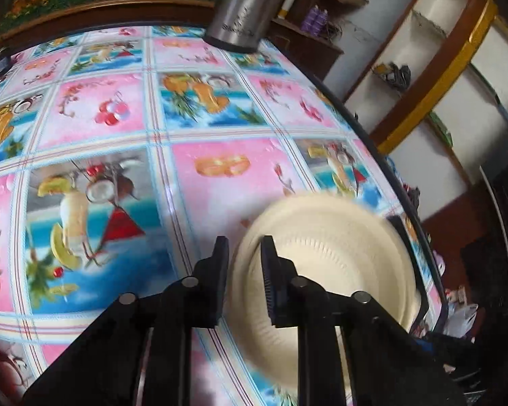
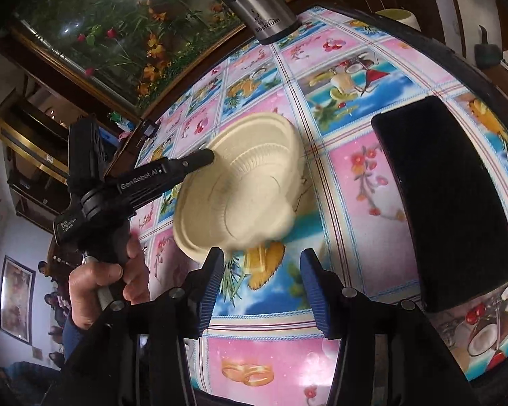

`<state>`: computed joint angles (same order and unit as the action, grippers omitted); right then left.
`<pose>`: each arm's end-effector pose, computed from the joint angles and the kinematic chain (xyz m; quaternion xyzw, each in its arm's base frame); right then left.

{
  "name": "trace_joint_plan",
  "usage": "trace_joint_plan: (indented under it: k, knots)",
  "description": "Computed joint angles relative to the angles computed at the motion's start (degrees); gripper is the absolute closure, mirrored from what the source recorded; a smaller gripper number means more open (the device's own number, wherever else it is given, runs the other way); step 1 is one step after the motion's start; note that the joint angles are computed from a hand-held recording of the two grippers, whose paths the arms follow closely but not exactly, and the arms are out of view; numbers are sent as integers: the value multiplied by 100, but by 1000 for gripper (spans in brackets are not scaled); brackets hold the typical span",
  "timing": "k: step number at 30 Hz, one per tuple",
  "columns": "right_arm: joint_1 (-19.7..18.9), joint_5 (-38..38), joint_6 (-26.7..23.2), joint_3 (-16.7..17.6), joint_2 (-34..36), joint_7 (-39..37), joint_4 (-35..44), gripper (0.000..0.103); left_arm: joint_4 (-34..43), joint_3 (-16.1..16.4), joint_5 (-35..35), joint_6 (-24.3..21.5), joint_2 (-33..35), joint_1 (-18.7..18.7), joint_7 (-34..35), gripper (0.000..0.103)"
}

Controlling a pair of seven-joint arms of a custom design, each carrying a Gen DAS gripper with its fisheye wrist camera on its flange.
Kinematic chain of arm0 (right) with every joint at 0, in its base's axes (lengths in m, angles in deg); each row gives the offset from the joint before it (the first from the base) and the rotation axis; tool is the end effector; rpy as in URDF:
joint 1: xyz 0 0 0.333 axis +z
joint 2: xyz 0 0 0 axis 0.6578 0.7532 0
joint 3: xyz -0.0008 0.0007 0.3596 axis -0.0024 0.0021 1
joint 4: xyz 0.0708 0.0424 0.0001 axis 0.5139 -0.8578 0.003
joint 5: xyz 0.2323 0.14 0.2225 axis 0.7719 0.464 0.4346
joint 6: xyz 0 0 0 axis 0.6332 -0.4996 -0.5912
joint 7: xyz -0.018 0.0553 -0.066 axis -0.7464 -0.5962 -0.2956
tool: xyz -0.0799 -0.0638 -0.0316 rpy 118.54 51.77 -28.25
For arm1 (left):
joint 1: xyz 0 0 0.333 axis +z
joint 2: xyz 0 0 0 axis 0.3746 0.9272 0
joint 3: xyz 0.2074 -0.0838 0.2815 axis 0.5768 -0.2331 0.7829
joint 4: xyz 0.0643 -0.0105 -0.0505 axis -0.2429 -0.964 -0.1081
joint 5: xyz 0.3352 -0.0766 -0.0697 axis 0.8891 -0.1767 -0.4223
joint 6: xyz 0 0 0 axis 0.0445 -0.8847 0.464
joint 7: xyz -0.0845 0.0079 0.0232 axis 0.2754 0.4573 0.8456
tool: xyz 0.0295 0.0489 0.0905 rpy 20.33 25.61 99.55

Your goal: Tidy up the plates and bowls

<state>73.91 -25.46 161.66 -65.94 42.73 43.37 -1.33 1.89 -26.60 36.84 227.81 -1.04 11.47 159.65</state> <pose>0.6396 0.4643 0.4949 -0.6455 0.6612 0.0543 0.3784 0.7081 -0.2819 0.4923 -0.6321 0.7004 -0.3257 0.0614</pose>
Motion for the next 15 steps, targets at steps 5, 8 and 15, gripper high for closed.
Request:
trace_joint_plan:
  k: [5, 8, 15]
  knots:
    - [163, -284, -66, -301, 130, 236, 259, 53, -1003, 90, 179, 476, -598, -67, -153, 91]
    - [242, -609, -313, -520, 246, 474, 560, 53, -1325, 106, 278, 684, -774, -73, -247, 91]
    - [256, -1073, -430, -708, 336, 768, 756, 67, -1071, 114, 470, 616, -526, -152, -355, 91]
